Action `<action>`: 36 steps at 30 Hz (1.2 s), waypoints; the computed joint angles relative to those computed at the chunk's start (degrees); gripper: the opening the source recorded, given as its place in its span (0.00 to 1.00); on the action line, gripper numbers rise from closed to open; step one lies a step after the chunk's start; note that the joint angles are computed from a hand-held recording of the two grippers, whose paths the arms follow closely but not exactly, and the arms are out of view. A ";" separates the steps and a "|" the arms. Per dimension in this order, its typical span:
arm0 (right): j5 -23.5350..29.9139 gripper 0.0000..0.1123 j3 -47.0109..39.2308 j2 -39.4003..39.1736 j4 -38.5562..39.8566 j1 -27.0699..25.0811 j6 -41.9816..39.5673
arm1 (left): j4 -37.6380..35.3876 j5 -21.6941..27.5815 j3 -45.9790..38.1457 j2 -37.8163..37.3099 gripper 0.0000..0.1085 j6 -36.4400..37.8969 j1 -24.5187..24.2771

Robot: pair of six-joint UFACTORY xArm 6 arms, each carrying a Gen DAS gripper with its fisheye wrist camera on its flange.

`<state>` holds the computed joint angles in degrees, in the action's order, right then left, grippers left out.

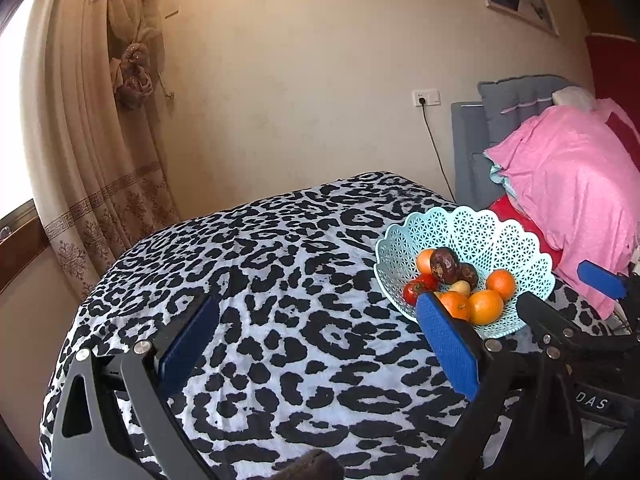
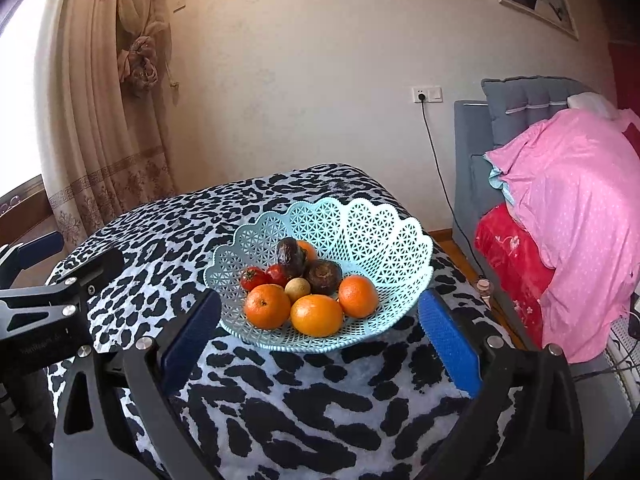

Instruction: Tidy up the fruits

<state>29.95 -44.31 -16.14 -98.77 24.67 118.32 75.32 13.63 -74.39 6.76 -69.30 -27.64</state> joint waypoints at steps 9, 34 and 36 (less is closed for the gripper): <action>-0.45 0.89 -0.50 0.67 2.56 -0.20 -2.09 | 0.08 -0.50 0.21 -0.03 0.90 0.21 0.06; -1.17 0.89 -0.99 1.72 3.77 -0.57 -4.05 | -1.61 0.85 -0.01 0.67 0.90 1.61 -0.17; -1.19 0.89 -0.98 1.71 3.88 -0.56 -4.13 | -1.69 0.86 0.03 0.62 0.90 1.65 -0.19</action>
